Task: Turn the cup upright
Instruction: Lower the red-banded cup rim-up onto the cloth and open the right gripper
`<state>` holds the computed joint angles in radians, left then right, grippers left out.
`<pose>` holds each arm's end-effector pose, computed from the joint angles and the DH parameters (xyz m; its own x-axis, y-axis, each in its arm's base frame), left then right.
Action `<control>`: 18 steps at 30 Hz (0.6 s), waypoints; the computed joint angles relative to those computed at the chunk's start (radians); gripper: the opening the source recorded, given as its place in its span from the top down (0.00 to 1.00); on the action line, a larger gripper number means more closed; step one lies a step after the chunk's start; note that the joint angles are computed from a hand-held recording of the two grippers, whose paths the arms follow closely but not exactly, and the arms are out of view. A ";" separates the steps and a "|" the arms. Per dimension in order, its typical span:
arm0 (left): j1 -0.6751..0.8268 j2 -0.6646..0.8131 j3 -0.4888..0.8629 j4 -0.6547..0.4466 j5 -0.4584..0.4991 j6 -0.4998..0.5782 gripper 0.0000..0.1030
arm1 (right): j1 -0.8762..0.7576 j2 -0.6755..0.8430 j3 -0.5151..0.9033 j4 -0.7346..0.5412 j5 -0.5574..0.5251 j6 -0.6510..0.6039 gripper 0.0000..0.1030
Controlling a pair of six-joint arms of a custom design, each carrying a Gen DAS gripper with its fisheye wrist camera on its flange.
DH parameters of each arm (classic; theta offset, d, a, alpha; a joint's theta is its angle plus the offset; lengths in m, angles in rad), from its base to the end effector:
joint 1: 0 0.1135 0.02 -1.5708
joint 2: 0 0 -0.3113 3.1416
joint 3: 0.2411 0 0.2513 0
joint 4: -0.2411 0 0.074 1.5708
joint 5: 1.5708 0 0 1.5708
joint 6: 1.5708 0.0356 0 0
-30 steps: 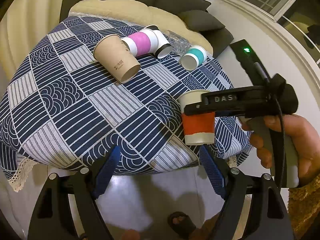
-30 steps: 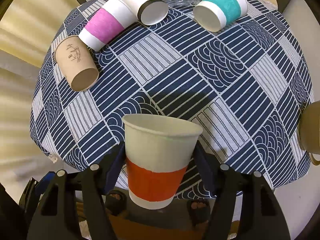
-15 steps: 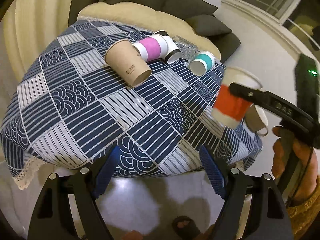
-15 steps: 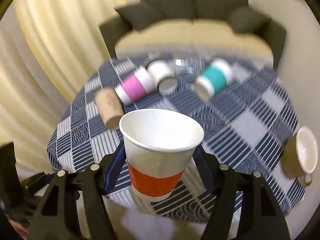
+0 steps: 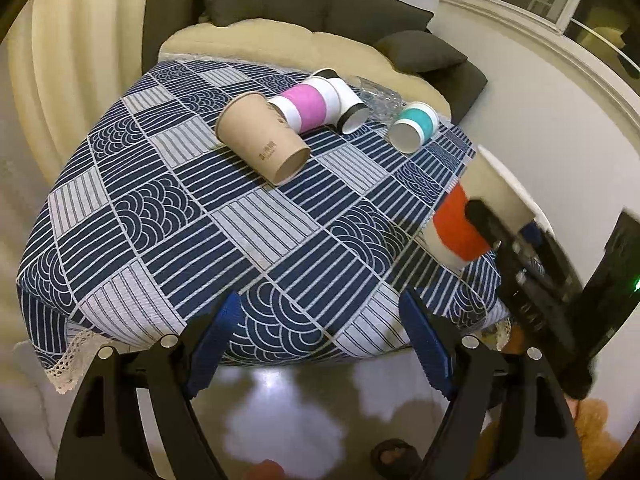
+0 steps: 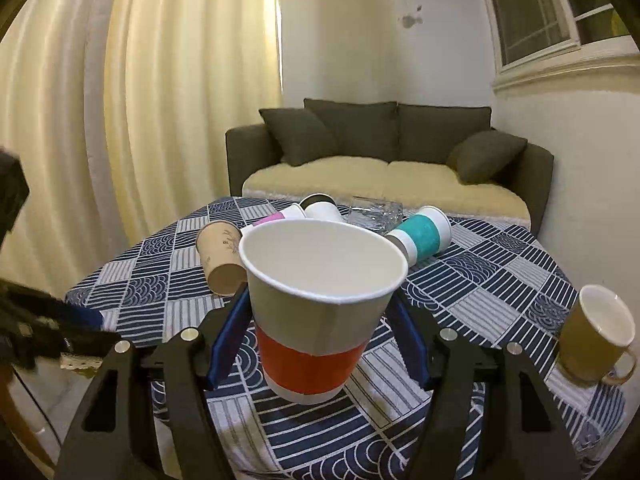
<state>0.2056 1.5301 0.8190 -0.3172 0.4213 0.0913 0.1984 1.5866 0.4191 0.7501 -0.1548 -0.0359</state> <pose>0.2833 0.0442 0.2195 -0.8330 -0.0887 -0.5461 0.0967 0.9485 -0.3017 0.2692 0.0597 0.1796 -0.3852 -0.1136 -0.9158 -0.3470 0.9374 0.0297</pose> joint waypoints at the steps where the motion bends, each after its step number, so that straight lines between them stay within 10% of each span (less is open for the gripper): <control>1: -0.001 0.006 0.000 0.004 -0.008 -0.002 0.23 | -0.001 0.024 -0.010 0.030 0.003 0.002 0.35; 18: -0.038 0.053 -0.002 0.038 -0.060 -0.014 0.23 | 0.074 0.212 -0.074 0.271 0.137 -0.056 0.34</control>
